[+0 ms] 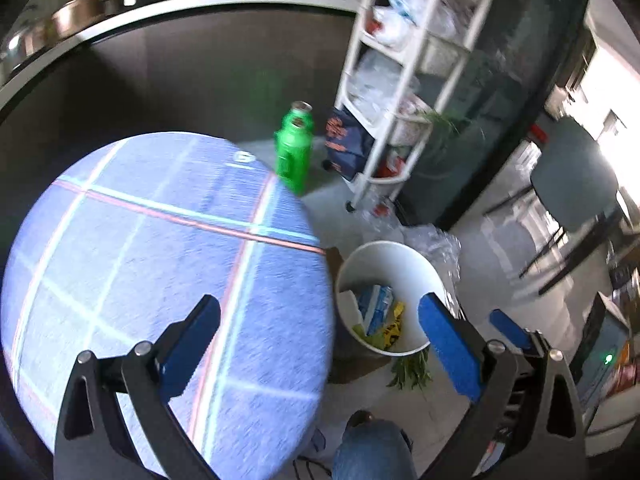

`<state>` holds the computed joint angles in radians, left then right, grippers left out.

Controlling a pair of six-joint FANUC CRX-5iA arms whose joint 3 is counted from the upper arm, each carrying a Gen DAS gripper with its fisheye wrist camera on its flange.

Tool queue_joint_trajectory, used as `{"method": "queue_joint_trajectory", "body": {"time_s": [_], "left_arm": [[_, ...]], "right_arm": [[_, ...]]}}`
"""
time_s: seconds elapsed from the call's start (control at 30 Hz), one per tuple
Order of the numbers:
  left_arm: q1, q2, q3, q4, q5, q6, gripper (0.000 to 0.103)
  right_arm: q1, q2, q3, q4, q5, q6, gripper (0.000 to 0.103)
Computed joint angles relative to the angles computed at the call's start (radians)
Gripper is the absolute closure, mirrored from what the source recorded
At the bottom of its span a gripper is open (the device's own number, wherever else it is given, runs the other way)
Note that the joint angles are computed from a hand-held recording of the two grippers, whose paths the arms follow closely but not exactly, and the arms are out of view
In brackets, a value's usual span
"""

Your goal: Collect trash

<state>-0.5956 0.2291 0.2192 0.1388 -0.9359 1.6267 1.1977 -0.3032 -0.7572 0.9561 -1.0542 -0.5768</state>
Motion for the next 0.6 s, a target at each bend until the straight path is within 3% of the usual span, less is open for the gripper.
{"method": "queue_joint_trajectory", "body": {"time_s": [0.33,0.6], "left_arm": [[0.046,-0.208,-0.093,-0.199,-0.059,0.119,0.004],[0.12,-0.351,-0.195,-0.248,-0.065,0.141,0.004]], "right_arm": [[0.11,0.137,0.295,-0.06,-0.245,0.208,0.009],[0.142,0.294,0.516,-0.094,-0.358,0.358,0.009]]}}
